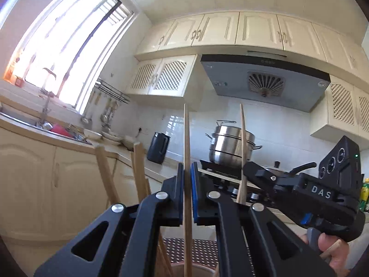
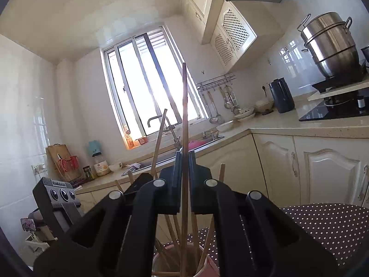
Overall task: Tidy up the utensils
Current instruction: 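Lower both held chopsticks down into the pink cup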
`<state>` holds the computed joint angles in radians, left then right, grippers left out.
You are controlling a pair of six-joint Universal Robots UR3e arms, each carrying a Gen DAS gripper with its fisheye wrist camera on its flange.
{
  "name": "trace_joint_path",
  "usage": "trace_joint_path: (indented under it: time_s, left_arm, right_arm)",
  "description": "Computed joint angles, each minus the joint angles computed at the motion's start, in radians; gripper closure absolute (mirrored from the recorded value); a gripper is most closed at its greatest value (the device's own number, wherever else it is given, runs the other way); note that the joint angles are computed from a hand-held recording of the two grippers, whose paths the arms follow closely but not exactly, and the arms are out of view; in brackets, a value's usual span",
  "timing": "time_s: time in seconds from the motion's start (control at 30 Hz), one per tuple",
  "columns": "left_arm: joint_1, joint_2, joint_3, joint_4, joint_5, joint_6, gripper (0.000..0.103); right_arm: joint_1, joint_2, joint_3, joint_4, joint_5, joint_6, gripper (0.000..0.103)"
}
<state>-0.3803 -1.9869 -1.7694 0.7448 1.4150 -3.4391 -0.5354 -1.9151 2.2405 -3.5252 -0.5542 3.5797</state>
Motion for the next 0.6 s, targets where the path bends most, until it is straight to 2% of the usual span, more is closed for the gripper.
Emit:
trace_joint_path:
  time_s: [0.13,0.37,0.6]
  left_arm:
    - [-0.001,-0.012,0.012,0.008,-0.011,0.0,0.097]
    - [-0.023,-0.038,0.042,0.071,0.061,0.018,0.097]
    - [-0.059,-0.073,0.108,0.009,0.129,0.076,0.097]
  right_arm:
    - [-0.011,0.017,0.005,-0.038,0.013,0.021,0.097]
    - [0.0,0.048,0.004,-0.079,0.017,0.023,0.097]
    - [-0.012,0.062,0.011,-0.092,0.041,0.022,0.097]
